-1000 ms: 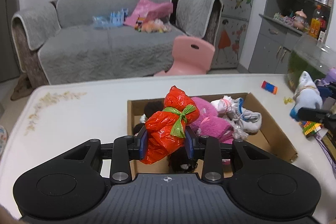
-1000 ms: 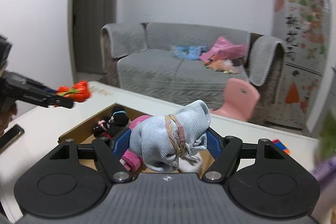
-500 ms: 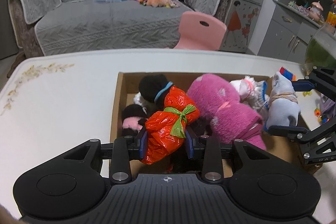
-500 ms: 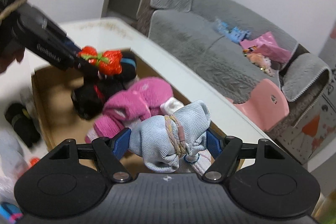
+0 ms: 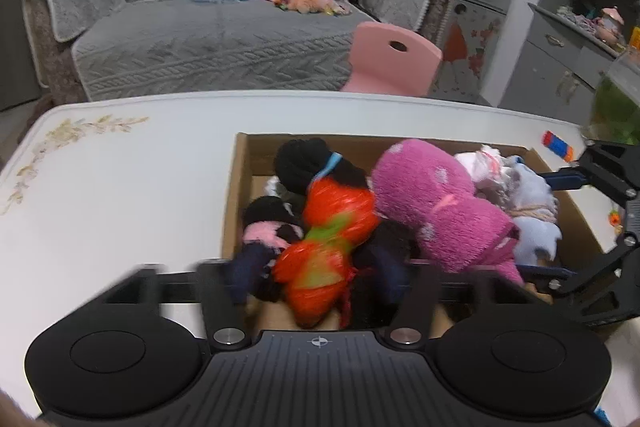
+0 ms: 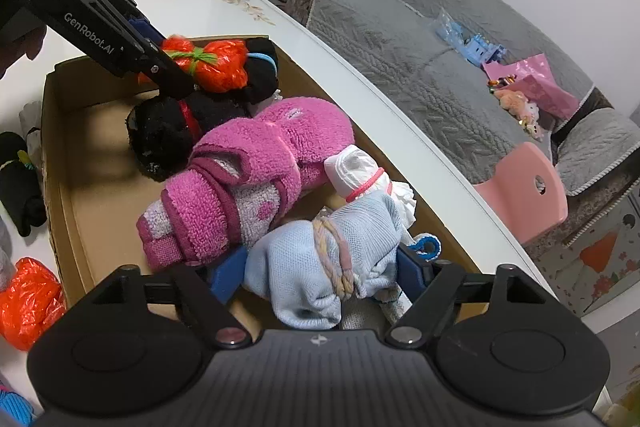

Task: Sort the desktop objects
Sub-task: 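Carry both items into the cardboard tray and open both grippers, then withdraw both open grippers back to the remaining pile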

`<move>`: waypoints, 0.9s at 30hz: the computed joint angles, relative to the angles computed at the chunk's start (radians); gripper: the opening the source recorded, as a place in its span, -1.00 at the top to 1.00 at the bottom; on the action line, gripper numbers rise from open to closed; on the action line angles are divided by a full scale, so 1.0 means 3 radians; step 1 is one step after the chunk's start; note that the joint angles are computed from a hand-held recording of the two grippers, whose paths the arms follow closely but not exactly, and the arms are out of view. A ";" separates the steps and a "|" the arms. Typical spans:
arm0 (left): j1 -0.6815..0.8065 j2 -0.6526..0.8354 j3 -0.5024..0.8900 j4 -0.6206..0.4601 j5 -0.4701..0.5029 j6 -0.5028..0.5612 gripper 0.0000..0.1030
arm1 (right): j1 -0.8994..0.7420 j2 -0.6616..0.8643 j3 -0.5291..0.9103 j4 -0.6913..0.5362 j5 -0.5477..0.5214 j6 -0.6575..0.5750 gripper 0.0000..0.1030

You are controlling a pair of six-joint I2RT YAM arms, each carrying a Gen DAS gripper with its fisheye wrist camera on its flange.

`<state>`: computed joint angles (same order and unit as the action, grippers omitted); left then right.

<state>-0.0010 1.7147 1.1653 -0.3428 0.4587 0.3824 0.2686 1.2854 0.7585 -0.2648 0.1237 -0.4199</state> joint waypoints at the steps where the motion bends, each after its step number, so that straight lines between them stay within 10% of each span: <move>1: 0.0004 -0.0011 -0.0013 0.0002 0.0030 0.0006 -0.52 | 0.0012 -0.0018 -0.0013 0.0011 0.0019 0.0007 -0.51; 16: 0.0424 -0.0806 -0.0426 -0.0306 0.0516 0.0289 -0.64 | 0.0310 -0.1286 -0.0162 -0.0560 0.0173 0.0540 -0.65; 27: 0.1113 -0.1711 -0.1013 -0.1182 0.1074 0.1244 -0.77 | 0.1302 -0.2384 -0.0311 -0.1297 0.0869 0.1540 -0.89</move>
<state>0.3331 1.2014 0.8614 -0.6976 0.7809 0.7557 0.6591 0.5702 0.6653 -0.6538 0.3843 0.0420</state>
